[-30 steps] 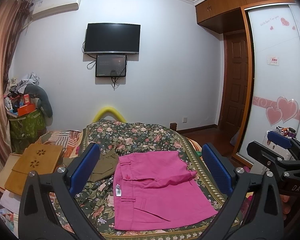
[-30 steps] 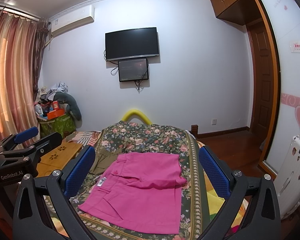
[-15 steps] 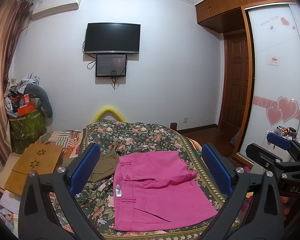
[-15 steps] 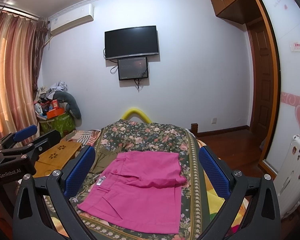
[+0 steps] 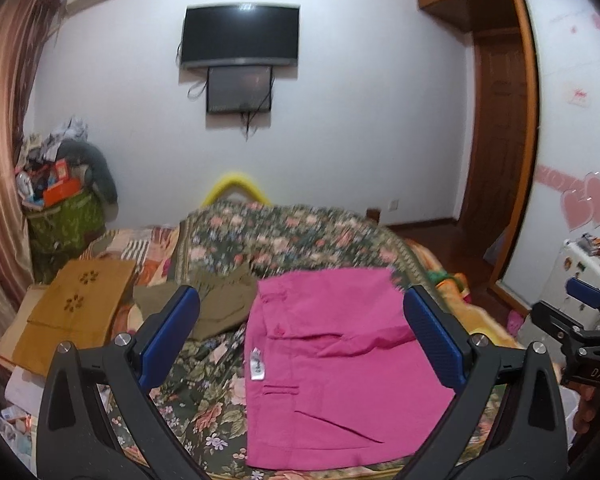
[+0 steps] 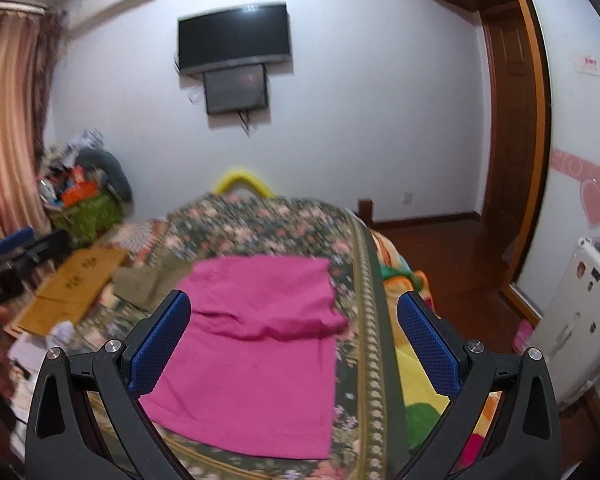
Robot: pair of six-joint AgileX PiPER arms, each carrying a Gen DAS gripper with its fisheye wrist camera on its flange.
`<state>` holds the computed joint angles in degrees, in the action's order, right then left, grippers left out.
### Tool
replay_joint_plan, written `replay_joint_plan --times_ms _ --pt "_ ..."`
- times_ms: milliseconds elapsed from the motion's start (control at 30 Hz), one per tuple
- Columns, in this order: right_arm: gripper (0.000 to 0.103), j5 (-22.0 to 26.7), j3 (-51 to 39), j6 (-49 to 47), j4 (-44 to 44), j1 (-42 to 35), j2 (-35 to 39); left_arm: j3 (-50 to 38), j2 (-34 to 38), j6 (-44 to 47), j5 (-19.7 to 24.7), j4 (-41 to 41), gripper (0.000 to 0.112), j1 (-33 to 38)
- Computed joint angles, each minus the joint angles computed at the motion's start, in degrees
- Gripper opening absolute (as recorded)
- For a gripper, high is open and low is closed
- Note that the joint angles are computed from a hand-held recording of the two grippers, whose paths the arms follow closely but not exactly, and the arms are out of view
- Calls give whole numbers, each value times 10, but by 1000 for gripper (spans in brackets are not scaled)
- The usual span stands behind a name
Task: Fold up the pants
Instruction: 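Lower both grippers onto the pink trousers' leg hems and close them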
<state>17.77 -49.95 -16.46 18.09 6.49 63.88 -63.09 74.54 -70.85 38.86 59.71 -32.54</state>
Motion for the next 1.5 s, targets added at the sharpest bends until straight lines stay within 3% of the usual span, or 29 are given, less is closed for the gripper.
replay_joint_plan --times_ms 233,433,667,733,900,967,1167,1267,1333,1500 --pt "102 -5 -20 -73 25 -39 117 -45 119 151 -69 -138 103 110" --pt "102 41 -67 -186 122 -71 212 -99 222 370 -117 -353 103 194" --pt "85 62 -131 -270 182 -74 313 -185 334 550 -78 -490 81 232" --pt "74 83 -158 -289 200 -79 343 -218 364 586 -59 -521 75 242" --pt "71 107 -221 -310 202 -75 403 -291 427 682 -11 -627 66 271" --pt "67 109 -242 -317 201 -72 420 -312 444 688 1 -630 61 274" --pt "33 173 -324 -320 201 -75 488 -365 491 752 53 -710 38 293" --pt "17 189 -337 -326 206 -75 504 -361 494 763 50 -720 36 295" --pt "9 190 -332 -339 220 -75 503 -357 493 797 50 -759 26 305" --pt "6 175 -320 -374 254 -76 490 -349 486 776 39 -723 5 301"
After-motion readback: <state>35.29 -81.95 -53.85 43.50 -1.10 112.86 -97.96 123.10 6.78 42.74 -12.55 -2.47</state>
